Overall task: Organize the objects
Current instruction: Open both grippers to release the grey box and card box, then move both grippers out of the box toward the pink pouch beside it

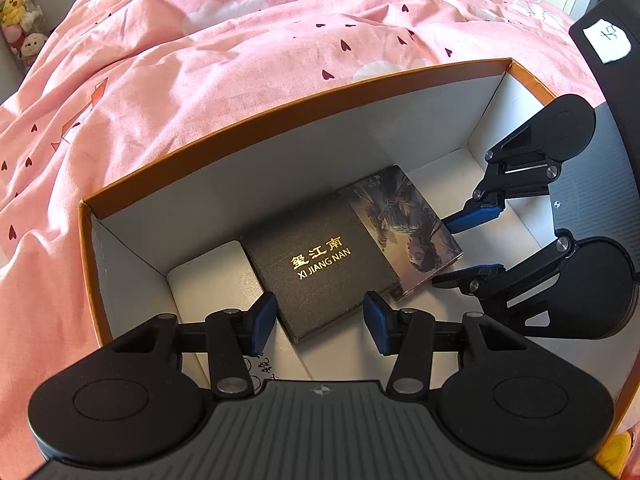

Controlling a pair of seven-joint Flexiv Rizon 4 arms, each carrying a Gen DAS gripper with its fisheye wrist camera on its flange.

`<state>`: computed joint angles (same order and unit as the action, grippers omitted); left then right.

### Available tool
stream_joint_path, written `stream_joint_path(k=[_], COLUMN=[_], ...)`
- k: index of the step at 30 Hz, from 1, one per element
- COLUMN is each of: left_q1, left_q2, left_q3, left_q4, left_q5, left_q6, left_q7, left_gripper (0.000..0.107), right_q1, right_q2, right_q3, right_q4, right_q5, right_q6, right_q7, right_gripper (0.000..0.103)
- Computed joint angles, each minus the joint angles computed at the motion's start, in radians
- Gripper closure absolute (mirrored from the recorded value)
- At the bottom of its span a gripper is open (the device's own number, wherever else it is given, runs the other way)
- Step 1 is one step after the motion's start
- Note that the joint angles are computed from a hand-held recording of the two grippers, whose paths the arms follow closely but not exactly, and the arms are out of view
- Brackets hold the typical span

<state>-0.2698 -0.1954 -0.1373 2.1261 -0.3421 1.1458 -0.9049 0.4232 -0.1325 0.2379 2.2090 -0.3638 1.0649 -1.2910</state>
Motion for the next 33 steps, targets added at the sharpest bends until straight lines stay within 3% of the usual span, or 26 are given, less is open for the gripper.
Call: stream_joint_path(k=[3,6,10,14,16,20,24,27,29,33], left_q1=[0.003,0.017,0.01,-0.022,-0.036,-0.056,-0.088,-0.106,-0.113,-0.125], left_q2=[0.002,0.04,0.135,0.23,0.276,0.362,0.443,0.492,0.526,0.577], left_q3=[-0.005,-0.022,-0.014,0.035,0.058,0.094,0.127,0.149,0.161,0.174], left_q4=[0.002,0.024,0.062,0.091,0.112,0.155,0.22,0.266,0.304,0.38], left_q5=[-0.015,-0.112,-0.302,-0.376,-0.39,-0.379,-0.411,-0.433,-0.442,-0.451], left_q6=[-0.002,-0.016,-0.08,-0.127,-0.14,-0.155,-0.132,-0.151,-0.172,-0.209], left_q7=[0.005,0.063,0.197,0.245,0.248,0.235,0.236,0.234,0.217,0.181], left_gripper=[0.05,0.05,0.05,0.05,0.05,0.05,0.05,0.049,0.049,0.049], right_q1=[-0.002,-0.002,-0.005,-0.012,-0.014,-0.023,-0.07,-0.052,-0.071,0.003], right_q2=[0.002,0.019,0.093,0.194,0.246,0.34,0.384,0.453,0.45,0.501], right_q3=[0.001,0.002,0.014,0.035,0.05,0.092,0.179,0.22,0.227,0.234], right_q4=[-0.007,-0.011,0.018,0.071,0.101,0.165,0.204,0.241,0.276,0.317], right_q5=[0.013,0.022,0.034,0.03,0.037,0.017,-0.128,-0.18,-0.254,-0.206], right_q6=[-0.013,-0.034,-0.017,0.031,0.064,0.132,0.213,0.173,0.209,0.15], right_q7=[0.002,0.023,0.078,0.195,0.248,0.386,0.688,0.824,0.883,0.914], right_gripper=[0.065,0.065,0.064,0.063,0.057,0.054,0.046,0.038,0.032,0.032])
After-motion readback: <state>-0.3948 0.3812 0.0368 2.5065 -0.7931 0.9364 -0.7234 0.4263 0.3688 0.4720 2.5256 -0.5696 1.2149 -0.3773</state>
